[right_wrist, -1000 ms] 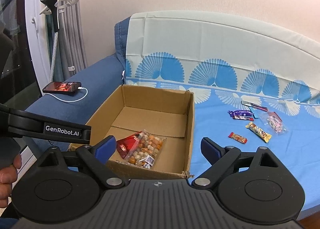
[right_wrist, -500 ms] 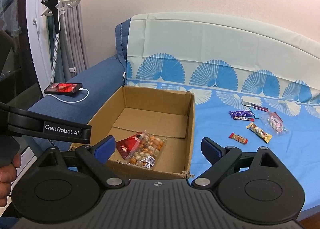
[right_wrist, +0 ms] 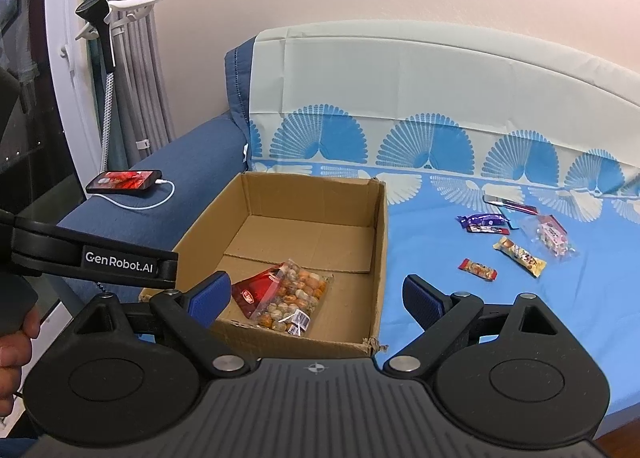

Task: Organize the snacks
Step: 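Withdraw both grippers from the box, then grasp the purple candy bar with left gripper while right gripper grasps the pink candy bag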

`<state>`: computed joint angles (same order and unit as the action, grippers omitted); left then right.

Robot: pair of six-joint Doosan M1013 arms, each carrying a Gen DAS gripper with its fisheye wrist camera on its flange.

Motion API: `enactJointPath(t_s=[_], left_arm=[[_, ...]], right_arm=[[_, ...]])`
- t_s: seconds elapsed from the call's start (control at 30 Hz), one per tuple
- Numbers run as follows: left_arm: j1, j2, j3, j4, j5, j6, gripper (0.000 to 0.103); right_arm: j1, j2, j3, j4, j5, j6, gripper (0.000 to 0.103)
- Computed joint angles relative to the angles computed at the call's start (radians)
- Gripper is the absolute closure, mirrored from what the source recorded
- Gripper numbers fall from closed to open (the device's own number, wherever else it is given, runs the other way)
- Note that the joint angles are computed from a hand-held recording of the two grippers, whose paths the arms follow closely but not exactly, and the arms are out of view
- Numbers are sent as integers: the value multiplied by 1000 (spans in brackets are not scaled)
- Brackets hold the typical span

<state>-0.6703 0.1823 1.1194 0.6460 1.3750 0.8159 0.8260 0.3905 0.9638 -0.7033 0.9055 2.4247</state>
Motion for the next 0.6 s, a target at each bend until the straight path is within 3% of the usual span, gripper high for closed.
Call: enactJointPath(t_s=[0.6], left_arm=[[-23,77,-104,0,29,90,0]], right_arm=[[-41,-46,75,-43,-10,156,9]])
